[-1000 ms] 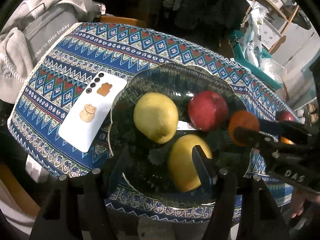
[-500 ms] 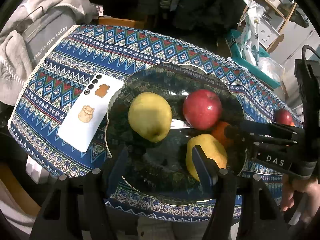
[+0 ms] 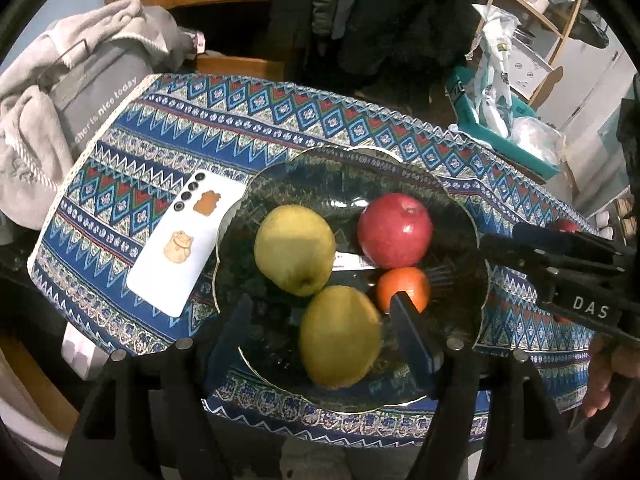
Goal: Organize fruits
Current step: 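Lift both tools from the bowl and move back toward the remaining fruit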
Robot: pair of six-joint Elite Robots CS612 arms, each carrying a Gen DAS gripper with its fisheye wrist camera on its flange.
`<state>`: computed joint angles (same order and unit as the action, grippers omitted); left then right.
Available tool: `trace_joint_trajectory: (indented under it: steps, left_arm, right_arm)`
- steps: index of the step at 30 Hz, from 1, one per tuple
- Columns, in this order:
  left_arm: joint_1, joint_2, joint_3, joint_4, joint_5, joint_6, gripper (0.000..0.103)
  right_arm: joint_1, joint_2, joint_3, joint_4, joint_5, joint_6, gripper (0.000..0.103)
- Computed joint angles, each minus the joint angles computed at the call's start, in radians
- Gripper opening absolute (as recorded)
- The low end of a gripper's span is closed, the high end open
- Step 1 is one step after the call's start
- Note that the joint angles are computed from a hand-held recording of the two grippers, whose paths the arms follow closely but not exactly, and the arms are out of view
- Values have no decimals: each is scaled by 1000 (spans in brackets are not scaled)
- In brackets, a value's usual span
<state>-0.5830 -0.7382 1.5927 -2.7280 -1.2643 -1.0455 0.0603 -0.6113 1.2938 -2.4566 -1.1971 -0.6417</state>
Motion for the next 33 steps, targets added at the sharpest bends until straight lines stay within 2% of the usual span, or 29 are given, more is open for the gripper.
trace_joint_trajectory:
  steps: [2,11,16,33]
  left_arm:
    - [-5,-3,-3,3,18,8,78]
    - [-33,-12,-22,-10,108,75,78]
    - [-52,-16,-36,-20,172,113,82]
    - [-78,-2,-95,-108,194,204,86]
  right_arm:
    - [-3,-8,12,-25,1,1,61]
    - [-26,-54,73,-154,25,16,63]
    - [-40,-75,96,-215,32,44,66]
    - [-106,-127,171,-447,39,123,70]
